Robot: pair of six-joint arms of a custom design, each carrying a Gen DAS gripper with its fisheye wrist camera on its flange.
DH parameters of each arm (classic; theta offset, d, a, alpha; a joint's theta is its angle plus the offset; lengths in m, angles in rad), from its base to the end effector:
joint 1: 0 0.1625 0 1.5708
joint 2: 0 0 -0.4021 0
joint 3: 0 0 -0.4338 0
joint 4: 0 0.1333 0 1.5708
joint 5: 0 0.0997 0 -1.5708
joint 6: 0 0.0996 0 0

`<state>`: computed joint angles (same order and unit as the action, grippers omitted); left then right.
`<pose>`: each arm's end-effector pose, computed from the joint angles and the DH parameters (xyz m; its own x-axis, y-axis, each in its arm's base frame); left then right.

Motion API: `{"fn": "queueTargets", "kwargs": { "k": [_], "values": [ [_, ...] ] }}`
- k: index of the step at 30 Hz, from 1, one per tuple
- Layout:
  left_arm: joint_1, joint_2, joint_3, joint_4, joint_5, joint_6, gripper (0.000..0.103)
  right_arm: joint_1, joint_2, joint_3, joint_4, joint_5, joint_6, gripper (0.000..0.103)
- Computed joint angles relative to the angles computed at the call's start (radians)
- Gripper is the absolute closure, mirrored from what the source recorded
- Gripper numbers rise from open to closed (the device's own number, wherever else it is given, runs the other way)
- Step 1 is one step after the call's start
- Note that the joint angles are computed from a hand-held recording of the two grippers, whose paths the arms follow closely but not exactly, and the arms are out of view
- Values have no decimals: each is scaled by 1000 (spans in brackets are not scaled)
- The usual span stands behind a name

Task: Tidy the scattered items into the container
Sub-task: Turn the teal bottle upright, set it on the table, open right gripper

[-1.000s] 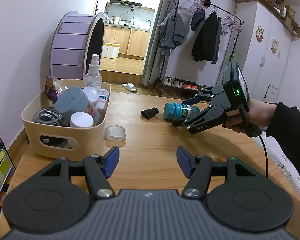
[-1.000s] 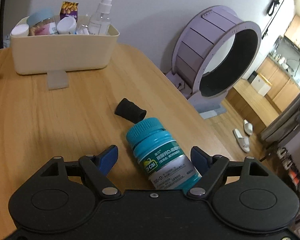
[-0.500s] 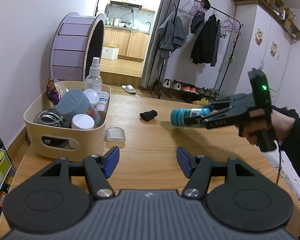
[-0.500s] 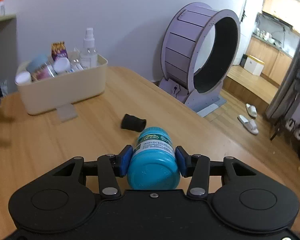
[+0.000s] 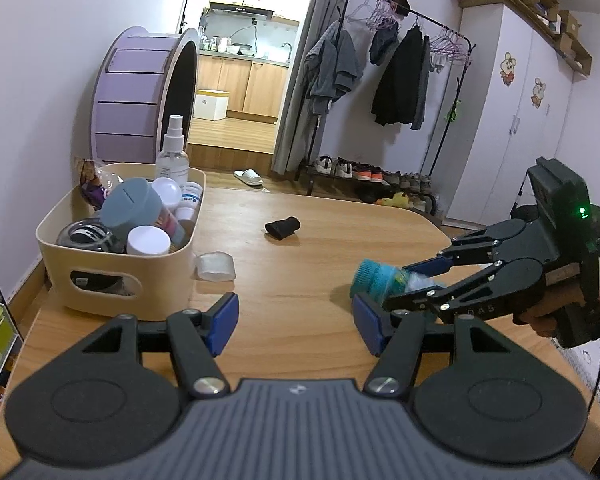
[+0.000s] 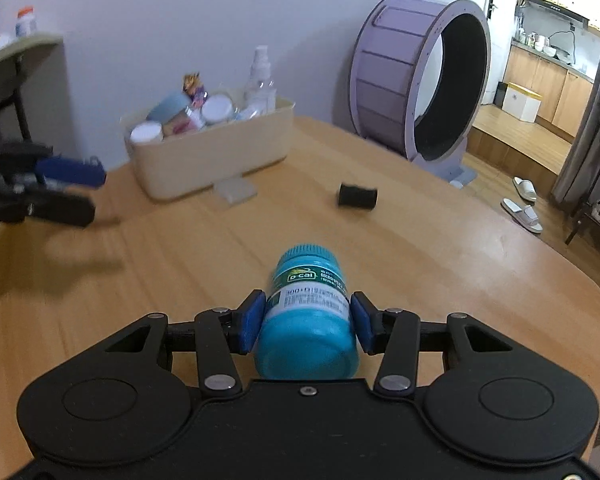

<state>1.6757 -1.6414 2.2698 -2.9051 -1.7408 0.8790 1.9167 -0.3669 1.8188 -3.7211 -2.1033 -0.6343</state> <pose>0.1642 -0.4474 0.2986 -0.6940 0.5866 -0.4174 0.7128 0.4782 -0.5130 0.2671 -0.4972 -0.1256 -0.5881 -0.4149 0.6942 -0.7551 0.5893 -0.2875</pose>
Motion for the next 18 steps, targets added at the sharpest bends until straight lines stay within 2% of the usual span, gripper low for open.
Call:
{"fn": "queueTargets", "kwargs": {
  "k": [2,6,10,14,18],
  "values": [
    [0,0,1,1,1,0,41,15,-7,0,44,-37,18,56],
    [1,-2,3,3,-3,3,41,40,-22,3,56,-62,20,55],
    [2,-5,4,5,-7,7,41,64,-19,-37,139,-106,34,46],
    [6,-7,2,9,-11,4,41,63,-16,-93,297,-103,147,43],
    [11,-9,-3,14,-20,1,41,64,8,-156,405,-137,189,43]
  ]
}}
